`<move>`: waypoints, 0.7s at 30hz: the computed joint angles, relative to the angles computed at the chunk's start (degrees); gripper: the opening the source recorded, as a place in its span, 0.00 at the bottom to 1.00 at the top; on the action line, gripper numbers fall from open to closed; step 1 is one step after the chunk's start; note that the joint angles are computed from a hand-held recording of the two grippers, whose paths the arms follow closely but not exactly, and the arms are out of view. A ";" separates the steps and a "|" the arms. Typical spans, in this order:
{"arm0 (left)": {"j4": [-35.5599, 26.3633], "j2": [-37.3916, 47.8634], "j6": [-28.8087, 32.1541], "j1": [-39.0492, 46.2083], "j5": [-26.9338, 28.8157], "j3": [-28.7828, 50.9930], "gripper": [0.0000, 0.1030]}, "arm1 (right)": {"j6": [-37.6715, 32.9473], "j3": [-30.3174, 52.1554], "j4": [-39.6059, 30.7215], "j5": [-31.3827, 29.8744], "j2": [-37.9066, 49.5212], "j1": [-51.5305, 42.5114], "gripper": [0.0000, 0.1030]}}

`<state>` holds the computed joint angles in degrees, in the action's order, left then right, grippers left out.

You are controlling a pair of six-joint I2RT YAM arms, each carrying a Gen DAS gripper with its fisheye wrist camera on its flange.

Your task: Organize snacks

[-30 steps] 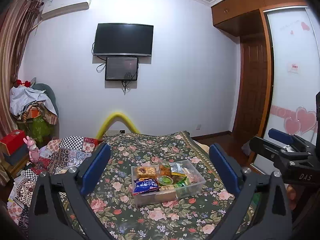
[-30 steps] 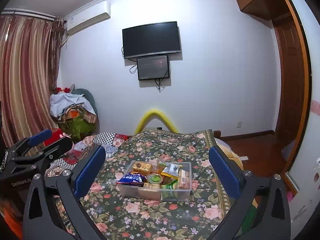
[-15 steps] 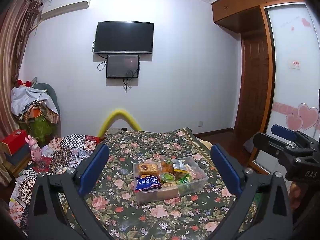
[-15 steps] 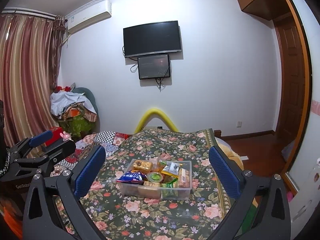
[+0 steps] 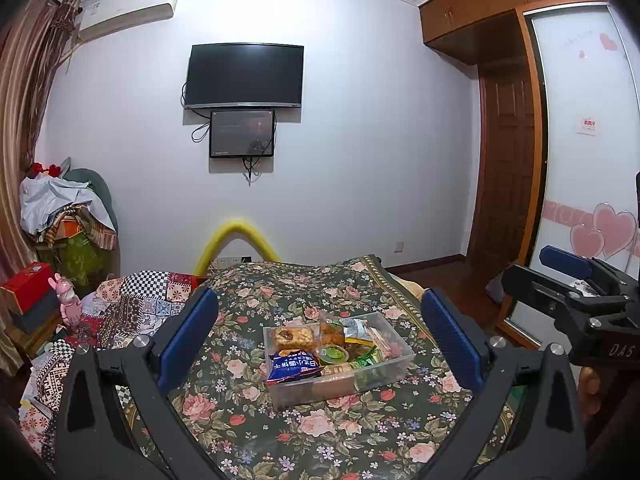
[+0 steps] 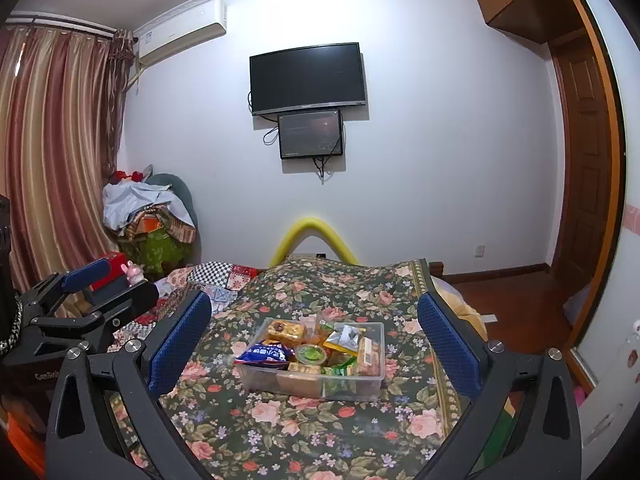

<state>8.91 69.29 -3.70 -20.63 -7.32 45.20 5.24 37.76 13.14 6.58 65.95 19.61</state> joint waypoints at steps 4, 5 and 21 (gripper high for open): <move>-0.23 0.12 -0.05 -0.17 -0.03 0.23 1.00 | -0.02 0.10 -0.09 -0.18 -0.01 -0.15 1.00; -0.27 0.16 -0.05 -0.20 -0.05 0.24 1.00 | -0.04 0.10 -0.10 -0.19 0.01 -0.16 1.00; -0.83 0.91 -0.48 -0.56 1.57 0.84 1.00 | -0.09 0.39 -0.49 -0.44 0.08 -0.50 1.00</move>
<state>8.08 70.20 -4.19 -21.19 -5.75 46.03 5.15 38.14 12.65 6.14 66.03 19.11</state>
